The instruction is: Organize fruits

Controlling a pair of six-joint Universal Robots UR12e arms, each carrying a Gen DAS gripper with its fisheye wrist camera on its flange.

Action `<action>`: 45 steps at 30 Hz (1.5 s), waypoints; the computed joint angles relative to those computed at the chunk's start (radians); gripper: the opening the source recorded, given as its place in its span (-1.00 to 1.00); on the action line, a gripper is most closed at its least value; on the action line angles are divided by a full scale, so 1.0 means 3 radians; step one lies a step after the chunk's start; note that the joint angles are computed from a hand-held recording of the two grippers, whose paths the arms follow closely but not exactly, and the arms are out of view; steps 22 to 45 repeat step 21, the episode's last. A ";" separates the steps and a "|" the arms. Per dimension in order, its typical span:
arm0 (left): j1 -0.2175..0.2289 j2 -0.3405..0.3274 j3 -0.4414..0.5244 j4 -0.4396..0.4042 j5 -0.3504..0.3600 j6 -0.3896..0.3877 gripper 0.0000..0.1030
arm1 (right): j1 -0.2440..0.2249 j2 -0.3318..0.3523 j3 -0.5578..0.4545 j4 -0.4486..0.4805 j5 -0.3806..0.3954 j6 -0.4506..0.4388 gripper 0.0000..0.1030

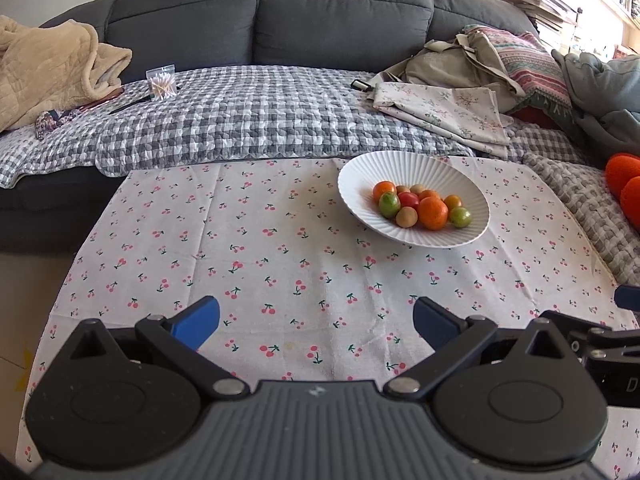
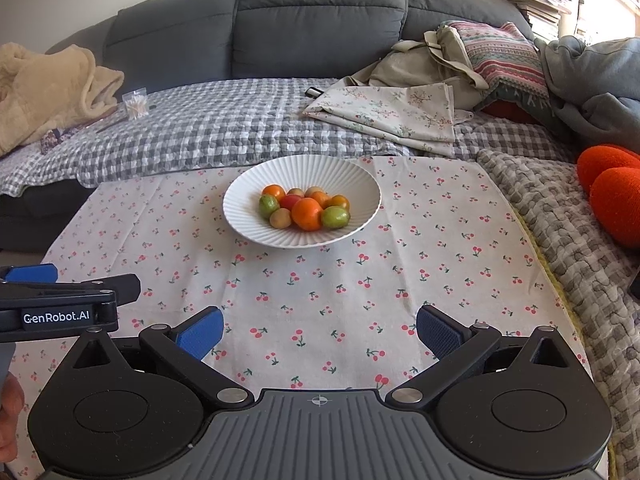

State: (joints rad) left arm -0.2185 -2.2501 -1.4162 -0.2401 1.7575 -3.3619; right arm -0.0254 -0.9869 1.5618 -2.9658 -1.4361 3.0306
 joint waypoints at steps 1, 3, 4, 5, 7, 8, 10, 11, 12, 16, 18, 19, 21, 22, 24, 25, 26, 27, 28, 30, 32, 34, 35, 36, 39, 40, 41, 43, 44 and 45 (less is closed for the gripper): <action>0.0000 0.0000 -0.0001 0.0004 -0.0006 0.0007 0.99 | 0.0000 0.0000 0.0000 0.0000 0.0000 0.0000 1.00; 0.0000 0.0003 -0.0007 0.0018 -0.0022 0.0018 0.99 | 0.0000 0.0001 0.0001 -0.0006 -0.0005 -0.0004 1.00; 0.0000 0.0003 -0.0009 0.0023 -0.0026 0.0019 0.99 | 0.0000 0.0002 0.0003 -0.0010 -0.0009 -0.0008 1.00; 0.0001 0.0003 -0.0009 0.0027 -0.0031 0.0016 0.99 | 0.0000 0.0002 0.0004 -0.0013 -0.0013 -0.0010 1.00; 0.0002 0.0004 -0.0010 0.0023 -0.0044 0.0010 0.99 | 0.0000 0.0003 0.0007 -0.0020 -0.0021 -0.0018 1.00; 0.0003 0.0003 -0.0008 0.0015 -0.0051 0.0009 0.99 | 0.0000 0.0003 0.0008 -0.0023 -0.0023 -0.0020 1.00; 0.0004 0.0002 -0.0007 0.0005 -0.0060 0.0010 0.99 | 0.0001 0.0003 0.0007 -0.0021 -0.0024 -0.0024 1.00; 0.0005 0.0003 -0.0007 0.0004 -0.0065 0.0012 0.99 | 0.0001 0.0003 0.0007 -0.0023 -0.0026 -0.0028 1.00; 0.0004 0.0002 -0.0006 0.0002 -0.0065 0.0014 0.99 | 0.0001 0.0003 0.0007 -0.0023 -0.0026 -0.0028 1.00; 0.0003 -0.0001 -0.0002 -0.0003 -0.0076 0.0026 0.99 | 0.0000 0.0002 0.0010 -0.0023 -0.0026 -0.0029 1.00; 0.0001 -0.0003 0.0000 -0.0007 -0.0079 0.0033 0.98 | 0.0000 0.0002 0.0010 -0.0026 -0.0029 -0.0029 1.00; 0.0001 -0.0005 0.0003 -0.0015 -0.0081 0.0037 0.99 | 0.0000 0.0002 0.0010 -0.0026 -0.0029 -0.0029 1.00; 0.0002 -0.0003 0.0001 -0.0019 -0.0091 0.0049 0.99 | 0.0000 0.0003 0.0010 -0.0024 -0.0036 -0.0031 1.00; 0.0002 -0.0003 0.0001 -0.0019 -0.0091 0.0049 0.99 | 0.0000 0.0003 0.0010 -0.0024 -0.0036 -0.0031 1.00; 0.0002 -0.0003 0.0001 -0.0019 -0.0091 0.0049 0.99 | 0.0000 0.0003 0.0010 -0.0024 -0.0036 -0.0031 1.00; 0.0002 -0.0003 0.0001 -0.0019 -0.0091 0.0049 0.99 | 0.0000 0.0003 0.0010 -0.0024 -0.0036 -0.0031 1.00; 0.0002 -0.0003 0.0001 -0.0019 -0.0091 0.0049 0.99 | 0.0000 0.0003 0.0010 -0.0024 -0.0036 -0.0031 1.00; 0.0002 -0.0003 0.0001 -0.0019 -0.0091 0.0049 0.99 | 0.0000 0.0003 0.0010 -0.0024 -0.0036 -0.0031 1.00; 0.0002 -0.0003 0.0001 -0.0019 -0.0091 0.0049 0.99 | 0.0000 0.0003 0.0010 -0.0024 -0.0036 -0.0031 1.00; 0.0002 -0.0003 0.0001 -0.0019 -0.0091 0.0049 0.99 | 0.0000 0.0003 0.0010 -0.0024 -0.0036 -0.0031 1.00; 0.0002 -0.0003 0.0001 -0.0019 -0.0091 0.0049 0.99 | 0.0000 0.0003 0.0010 -0.0024 -0.0036 -0.0031 1.00; 0.0002 -0.0003 0.0001 -0.0019 -0.0091 0.0049 0.99 | 0.0000 0.0003 0.0010 -0.0024 -0.0036 -0.0031 1.00; 0.0002 -0.0003 0.0001 -0.0019 -0.0091 0.0049 0.99 | 0.0000 0.0003 0.0010 -0.0024 -0.0036 -0.0031 1.00; 0.0002 -0.0003 0.0001 -0.0019 -0.0091 0.0049 0.99 | 0.0000 0.0003 0.0010 -0.0024 -0.0036 -0.0031 1.00; 0.0002 -0.0003 0.0001 -0.0019 -0.0091 0.0049 0.99 | 0.0000 0.0003 0.0010 -0.0024 -0.0036 -0.0031 1.00; 0.0002 -0.0003 0.0001 -0.0019 -0.0091 0.0049 0.99 | 0.0000 0.0003 0.0010 -0.0024 -0.0036 -0.0031 1.00; 0.0002 -0.0003 0.0001 -0.0019 -0.0091 0.0049 0.99 | 0.0000 0.0003 0.0010 -0.0024 -0.0036 -0.0031 1.00; 0.0002 -0.0003 0.0001 -0.0019 -0.0091 0.0049 0.99 | 0.0000 0.0003 0.0010 -0.0024 -0.0036 -0.0031 1.00; 0.0002 -0.0003 0.0001 -0.0019 -0.0091 0.0049 0.99 | 0.0000 0.0003 0.0010 -0.0024 -0.0036 -0.0031 1.00; 0.0002 -0.0003 0.0001 -0.0019 -0.0091 0.0049 0.99 | 0.0000 0.0003 0.0010 -0.0024 -0.0036 -0.0031 1.00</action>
